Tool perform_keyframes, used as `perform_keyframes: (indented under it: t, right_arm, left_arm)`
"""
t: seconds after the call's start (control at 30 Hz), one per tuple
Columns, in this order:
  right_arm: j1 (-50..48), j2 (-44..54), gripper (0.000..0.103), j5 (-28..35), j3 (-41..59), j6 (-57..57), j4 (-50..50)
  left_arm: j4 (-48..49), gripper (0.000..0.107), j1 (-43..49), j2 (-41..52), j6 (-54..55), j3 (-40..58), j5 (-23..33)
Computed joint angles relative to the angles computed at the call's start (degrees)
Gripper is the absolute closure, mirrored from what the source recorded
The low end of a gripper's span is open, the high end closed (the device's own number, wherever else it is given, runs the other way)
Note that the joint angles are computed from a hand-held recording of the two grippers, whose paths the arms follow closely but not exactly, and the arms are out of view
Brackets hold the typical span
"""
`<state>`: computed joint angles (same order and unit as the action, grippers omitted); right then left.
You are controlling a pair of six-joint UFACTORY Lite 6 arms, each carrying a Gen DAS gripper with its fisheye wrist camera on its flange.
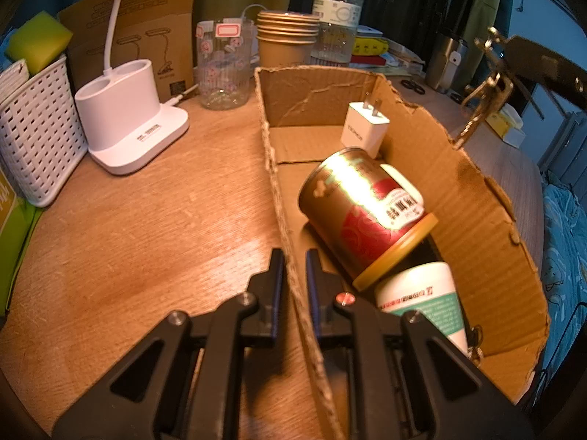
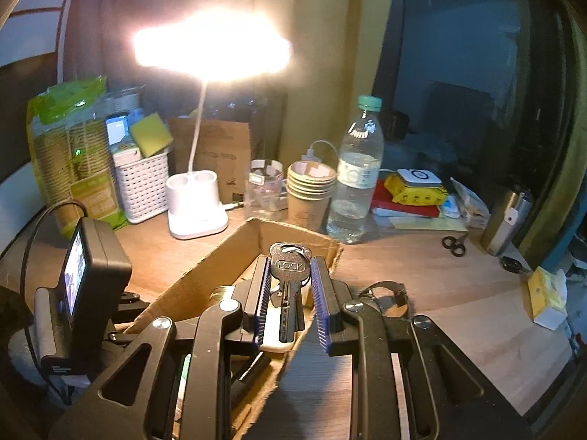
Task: Organize rigid objects
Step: 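Lift the keys with the right gripper and carry them over the box, then open the right gripper to drop the keys into the box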
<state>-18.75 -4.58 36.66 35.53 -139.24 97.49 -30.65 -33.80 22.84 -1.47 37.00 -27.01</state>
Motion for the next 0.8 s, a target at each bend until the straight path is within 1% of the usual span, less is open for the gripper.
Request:
perform_keyframes:
  t: [0.37,0.43,0.8]
  right_arm:
    - [3.79,6.72,0.079,-3.80,0.76,-5.11,4.64]
    - [4.15,8.05,0.082,-4.39,1.07,-6.12,5.46]
    - [4.36,11.26,0.082,-5.40,2.05,-7.67,6.21]
  left_arm:
    - [-0.04,0.094,-0.02,-0.01,0.02,0.01,0.02]
    - [-0.06,0.094,-0.03,0.00,0.06,-0.01,-0.06]
    - [-0.71,0.094,-0.36,-0.48,0.43,-0.18,0.14]
